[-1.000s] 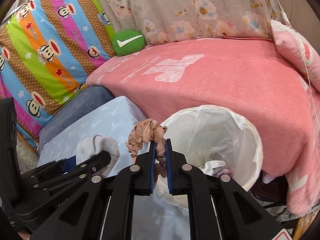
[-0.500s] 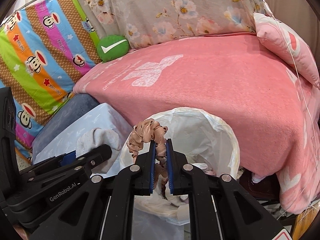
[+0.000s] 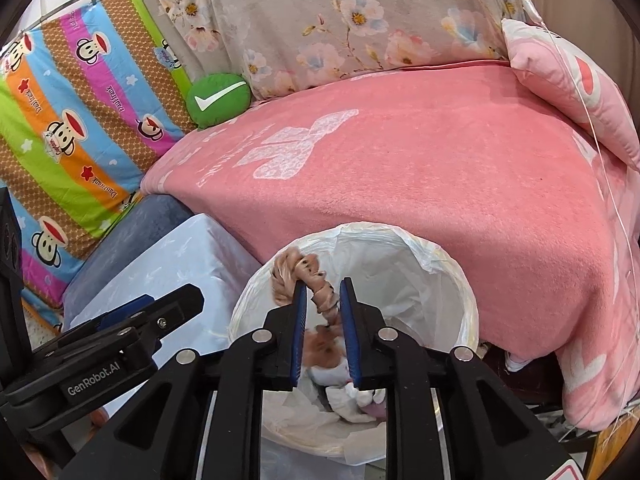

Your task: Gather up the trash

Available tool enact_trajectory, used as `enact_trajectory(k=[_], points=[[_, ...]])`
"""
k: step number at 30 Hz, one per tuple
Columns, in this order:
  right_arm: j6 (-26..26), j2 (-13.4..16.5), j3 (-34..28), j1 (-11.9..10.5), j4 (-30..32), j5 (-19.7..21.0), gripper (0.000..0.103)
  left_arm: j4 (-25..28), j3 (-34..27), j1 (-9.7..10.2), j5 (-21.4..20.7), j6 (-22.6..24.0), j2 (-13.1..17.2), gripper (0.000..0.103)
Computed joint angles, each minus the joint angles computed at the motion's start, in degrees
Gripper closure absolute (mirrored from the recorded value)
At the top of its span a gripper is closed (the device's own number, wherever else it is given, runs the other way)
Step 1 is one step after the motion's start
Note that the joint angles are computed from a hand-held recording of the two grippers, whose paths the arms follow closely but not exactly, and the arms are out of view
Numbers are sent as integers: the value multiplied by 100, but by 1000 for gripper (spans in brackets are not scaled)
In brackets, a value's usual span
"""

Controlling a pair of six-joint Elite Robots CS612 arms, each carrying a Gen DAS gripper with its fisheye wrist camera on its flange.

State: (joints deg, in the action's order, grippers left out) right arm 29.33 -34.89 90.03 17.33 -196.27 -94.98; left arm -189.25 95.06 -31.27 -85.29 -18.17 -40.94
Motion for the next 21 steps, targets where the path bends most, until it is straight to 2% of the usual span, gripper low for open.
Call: enact_trajectory(k=[2, 4, 6, 13, 18, 20, 21], points=[[-34, -5, -10, 8, -43, -19, 78, -54, 44, 9, 53, -33, -20, 33], [-34, -8, -27, 11, -90, -17, 74, -121, 93, 16, 124, -62, -40, 26], [-50, -18, -30, 22, -125, -32, 73, -218, 139, 19, 188, -77, -51, 23], [-210, -83, 23, 68, -135, -7, 67, -301, 262, 10, 400, -47, -88, 23], [-445, -145, 103, 165, -30, -184, 65, -357, 384, -25, 568, 5, -128, 23], [-536, -163, 137, 198, 2, -240, 61, -390, 439, -48, 659, 25, -145, 22], [-580, -173, 158, 216, 1, -284, 56, -411, 466, -56, 690, 37, -152, 22]])
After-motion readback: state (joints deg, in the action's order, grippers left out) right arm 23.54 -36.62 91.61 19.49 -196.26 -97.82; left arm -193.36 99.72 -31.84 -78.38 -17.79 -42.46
